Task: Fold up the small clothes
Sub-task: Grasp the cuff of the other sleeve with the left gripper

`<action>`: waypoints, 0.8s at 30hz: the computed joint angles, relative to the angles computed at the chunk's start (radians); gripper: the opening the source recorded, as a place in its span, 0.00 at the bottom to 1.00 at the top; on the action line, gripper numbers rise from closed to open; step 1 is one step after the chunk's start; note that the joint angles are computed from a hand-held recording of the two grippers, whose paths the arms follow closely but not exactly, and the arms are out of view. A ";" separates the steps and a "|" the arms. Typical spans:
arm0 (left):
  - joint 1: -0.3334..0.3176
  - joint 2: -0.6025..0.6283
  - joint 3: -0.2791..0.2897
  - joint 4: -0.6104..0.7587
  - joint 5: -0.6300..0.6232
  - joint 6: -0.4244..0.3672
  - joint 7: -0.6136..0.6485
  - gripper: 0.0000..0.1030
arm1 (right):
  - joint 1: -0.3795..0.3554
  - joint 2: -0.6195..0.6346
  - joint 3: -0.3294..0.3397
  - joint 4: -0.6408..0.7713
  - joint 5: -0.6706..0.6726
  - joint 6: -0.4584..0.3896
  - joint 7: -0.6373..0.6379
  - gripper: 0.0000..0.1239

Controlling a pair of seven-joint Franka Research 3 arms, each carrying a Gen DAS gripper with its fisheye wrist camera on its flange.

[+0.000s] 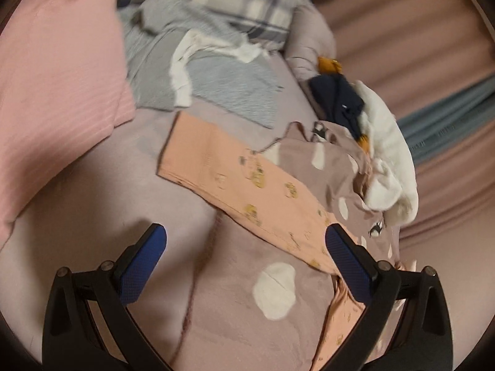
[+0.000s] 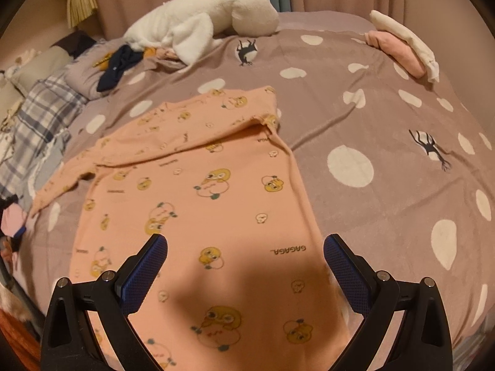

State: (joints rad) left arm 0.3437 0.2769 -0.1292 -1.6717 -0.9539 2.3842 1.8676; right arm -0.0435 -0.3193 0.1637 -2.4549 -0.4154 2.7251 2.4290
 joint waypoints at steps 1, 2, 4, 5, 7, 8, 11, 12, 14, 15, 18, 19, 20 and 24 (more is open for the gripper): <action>0.002 0.014 -0.002 0.012 -0.011 -0.001 0.000 1.00 | -0.003 0.010 0.001 0.009 -0.002 -0.006 0.003 0.81; 0.005 0.028 -0.005 0.025 -0.022 0.000 0.000 1.00 | -0.004 0.021 0.000 0.017 -0.005 -0.010 0.006 0.81; 0.018 0.071 -0.017 0.069 -0.056 -0.007 -0.008 1.00 | -0.001 0.044 -0.001 0.036 -0.015 -0.020 0.011 0.81; 0.025 0.084 -0.024 0.081 -0.069 -0.009 -0.007 1.00 | 0.003 0.058 -0.002 0.048 -0.021 -0.035 0.011 0.81; 0.031 0.121 -0.034 0.115 -0.083 0.001 -0.031 0.99 | 0.021 0.080 -0.011 0.066 -0.029 -0.057 0.003 0.81; 0.034 0.130 -0.040 0.124 -0.085 0.014 -0.038 0.99 | 0.034 0.092 -0.018 0.073 -0.028 -0.062 -0.011 0.81; 0.042 0.144 -0.061 0.140 -0.106 0.058 -0.045 0.98 | 0.066 0.127 -0.036 0.103 -0.026 -0.101 -0.043 0.81; 0.039 0.150 -0.062 0.147 -0.098 0.068 -0.060 0.97 | 0.074 0.141 -0.041 0.115 -0.029 -0.116 -0.050 0.81; 0.029 0.158 -0.062 0.158 -0.060 0.095 -0.086 0.89 | 0.090 0.157 -0.055 0.128 -0.035 -0.125 -0.055 0.81; 0.030 0.155 -0.066 0.153 -0.047 0.103 -0.087 0.83 | 0.096 0.160 -0.061 0.130 -0.037 -0.124 -0.055 0.81; 0.019 0.169 -0.063 0.160 0.014 0.141 -0.137 0.59 | 0.112 0.171 -0.080 0.134 -0.020 -0.120 -0.068 0.81; 0.020 0.174 -0.067 0.163 0.027 0.149 -0.151 0.54 | 0.117 0.173 -0.085 0.133 -0.011 -0.118 -0.082 0.81; 0.022 0.179 -0.071 0.165 0.038 0.155 -0.161 0.44 | 0.119 0.174 -0.088 0.132 -0.009 -0.119 -0.089 0.81; 0.008 0.192 -0.055 0.174 0.140 0.163 -0.295 0.05 | 0.117 0.182 -0.095 0.144 -0.029 -0.149 -0.071 0.81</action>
